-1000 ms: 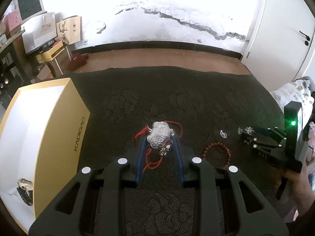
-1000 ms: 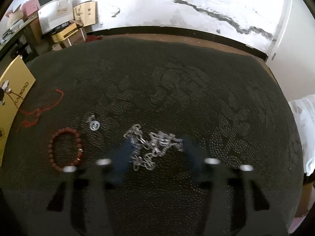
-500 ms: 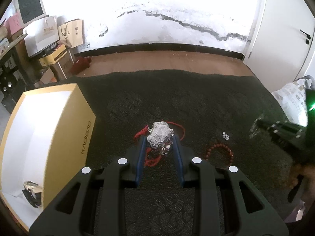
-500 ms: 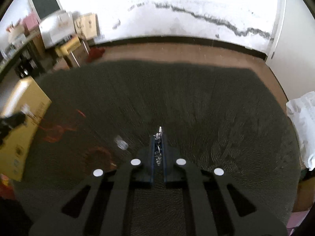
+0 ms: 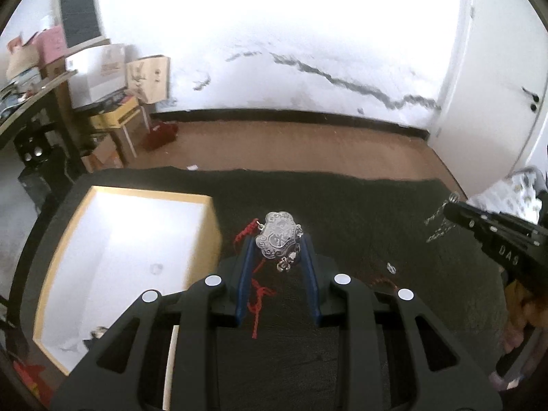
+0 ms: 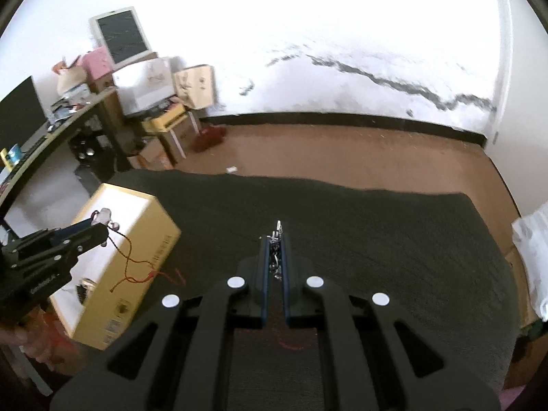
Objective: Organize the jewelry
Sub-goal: 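Carry the pendant into the white box and release it with the left gripper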
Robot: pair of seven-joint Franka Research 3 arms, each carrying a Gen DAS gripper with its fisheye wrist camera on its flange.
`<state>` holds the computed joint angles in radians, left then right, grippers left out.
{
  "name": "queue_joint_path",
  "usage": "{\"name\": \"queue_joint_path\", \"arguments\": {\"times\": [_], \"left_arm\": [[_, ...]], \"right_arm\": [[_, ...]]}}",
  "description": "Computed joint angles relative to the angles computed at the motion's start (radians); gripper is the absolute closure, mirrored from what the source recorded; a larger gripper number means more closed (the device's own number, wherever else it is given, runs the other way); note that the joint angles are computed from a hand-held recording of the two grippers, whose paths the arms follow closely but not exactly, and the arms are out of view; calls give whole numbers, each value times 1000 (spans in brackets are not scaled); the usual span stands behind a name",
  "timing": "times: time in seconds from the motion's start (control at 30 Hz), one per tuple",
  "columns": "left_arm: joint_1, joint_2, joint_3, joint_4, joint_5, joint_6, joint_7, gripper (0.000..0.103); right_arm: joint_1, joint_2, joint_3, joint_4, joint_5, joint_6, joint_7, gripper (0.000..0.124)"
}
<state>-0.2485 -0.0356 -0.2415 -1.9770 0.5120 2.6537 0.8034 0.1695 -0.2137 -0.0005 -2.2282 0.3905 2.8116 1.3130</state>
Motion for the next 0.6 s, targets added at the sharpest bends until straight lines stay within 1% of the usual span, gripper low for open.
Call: {"name": "queue_joint_path", "arguments": {"times": [0.1, 0.23, 0.3, 0.43, 0.6], "left_arm": [[22, -60, 16, -46, 14, 11, -17, 76], [61, -134, 34, -119, -8, 32, -6, 76], [89, -169, 38, -154, 3, 34, -17, 76], [140, -238, 62, -237, -12, 50, -11, 76], [200, -282, 91, -309, -38, 62, 11, 76]], "right_arm": [[29, 19, 27, 39, 2, -2, 11, 117], [65, 68, 66, 103, -27, -7, 52, 117], [82, 94, 84, 135, -54, -6, 80, 117], [126, 156, 115, 208, -112, -12, 140, 117], [192, 239, 138, 298, -166, -14, 184, 117]]}}
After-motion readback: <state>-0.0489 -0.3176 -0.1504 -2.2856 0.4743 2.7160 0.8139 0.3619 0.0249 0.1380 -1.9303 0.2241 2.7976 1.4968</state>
